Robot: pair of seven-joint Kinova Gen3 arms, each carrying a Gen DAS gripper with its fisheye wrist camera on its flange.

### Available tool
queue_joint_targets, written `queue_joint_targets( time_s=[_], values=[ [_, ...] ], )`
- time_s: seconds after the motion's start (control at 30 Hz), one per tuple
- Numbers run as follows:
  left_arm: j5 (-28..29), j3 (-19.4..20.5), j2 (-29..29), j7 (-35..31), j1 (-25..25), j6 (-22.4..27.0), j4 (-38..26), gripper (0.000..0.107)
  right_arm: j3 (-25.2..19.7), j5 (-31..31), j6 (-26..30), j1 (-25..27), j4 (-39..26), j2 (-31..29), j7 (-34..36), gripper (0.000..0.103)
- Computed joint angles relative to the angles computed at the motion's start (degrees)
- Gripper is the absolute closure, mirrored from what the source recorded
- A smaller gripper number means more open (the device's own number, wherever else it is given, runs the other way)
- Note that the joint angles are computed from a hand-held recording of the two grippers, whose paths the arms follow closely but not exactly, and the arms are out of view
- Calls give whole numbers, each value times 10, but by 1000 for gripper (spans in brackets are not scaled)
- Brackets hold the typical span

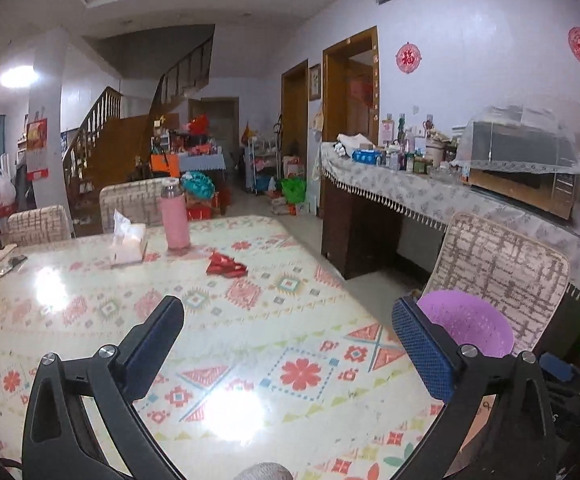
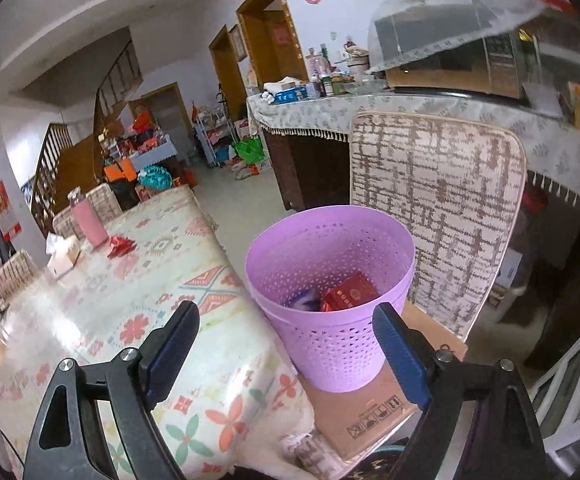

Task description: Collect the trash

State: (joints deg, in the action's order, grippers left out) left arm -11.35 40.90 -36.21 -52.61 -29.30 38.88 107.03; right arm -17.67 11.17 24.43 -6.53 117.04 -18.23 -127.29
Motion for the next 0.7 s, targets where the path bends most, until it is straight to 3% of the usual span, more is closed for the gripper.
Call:
queue_joint_targets(
  time_s=[0.23,0.4,0.5,0.7],
  values=[
    [14,-44,74,-17,97,17,9,4,-46,37,26,17,-9,-2,-34,11],
    [-28,-15,97,24,105,27,19,4,-76,81,50,26,-11,5,-70,11],
    [-46,-11,111,46,120,31,22,4,-71,96,61,17,-10,8,-84,11],
    [-117,39,131,113,105,57,16,4,-50,108,71,-4,-10,19,-103,11]
  ],
)
